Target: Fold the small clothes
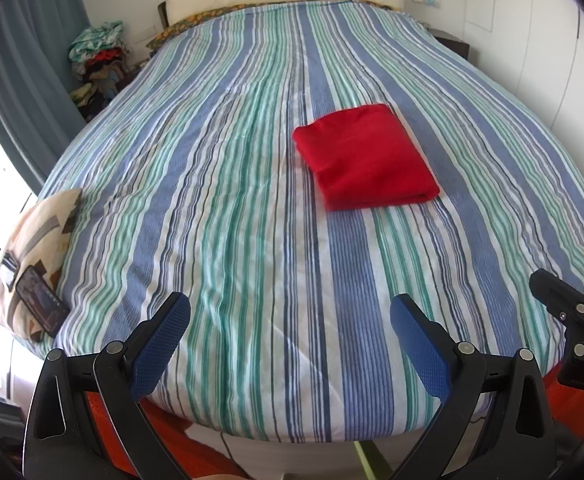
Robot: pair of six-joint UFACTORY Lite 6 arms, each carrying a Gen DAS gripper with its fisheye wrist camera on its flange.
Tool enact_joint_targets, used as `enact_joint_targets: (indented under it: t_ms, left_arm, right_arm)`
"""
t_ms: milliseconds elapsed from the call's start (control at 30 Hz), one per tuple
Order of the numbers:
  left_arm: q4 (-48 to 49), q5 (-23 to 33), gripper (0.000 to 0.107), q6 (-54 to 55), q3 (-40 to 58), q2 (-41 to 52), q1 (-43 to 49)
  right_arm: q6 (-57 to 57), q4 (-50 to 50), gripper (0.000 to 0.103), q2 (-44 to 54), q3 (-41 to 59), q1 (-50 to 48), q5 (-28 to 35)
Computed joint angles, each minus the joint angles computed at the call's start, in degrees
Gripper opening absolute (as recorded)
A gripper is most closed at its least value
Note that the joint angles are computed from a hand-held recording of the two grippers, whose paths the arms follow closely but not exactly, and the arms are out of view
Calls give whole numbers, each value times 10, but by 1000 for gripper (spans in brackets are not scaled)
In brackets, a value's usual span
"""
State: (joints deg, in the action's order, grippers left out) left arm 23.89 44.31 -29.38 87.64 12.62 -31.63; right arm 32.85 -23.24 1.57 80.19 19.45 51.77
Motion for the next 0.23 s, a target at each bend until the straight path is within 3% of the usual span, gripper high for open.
enact_joint_targets:
  t_ms: [233]
  left_arm:
    - [0, -6, 101, -5, -2, -3, -2]
  right_arm:
    - [3, -2, 103, 2, 1, 2, 1]
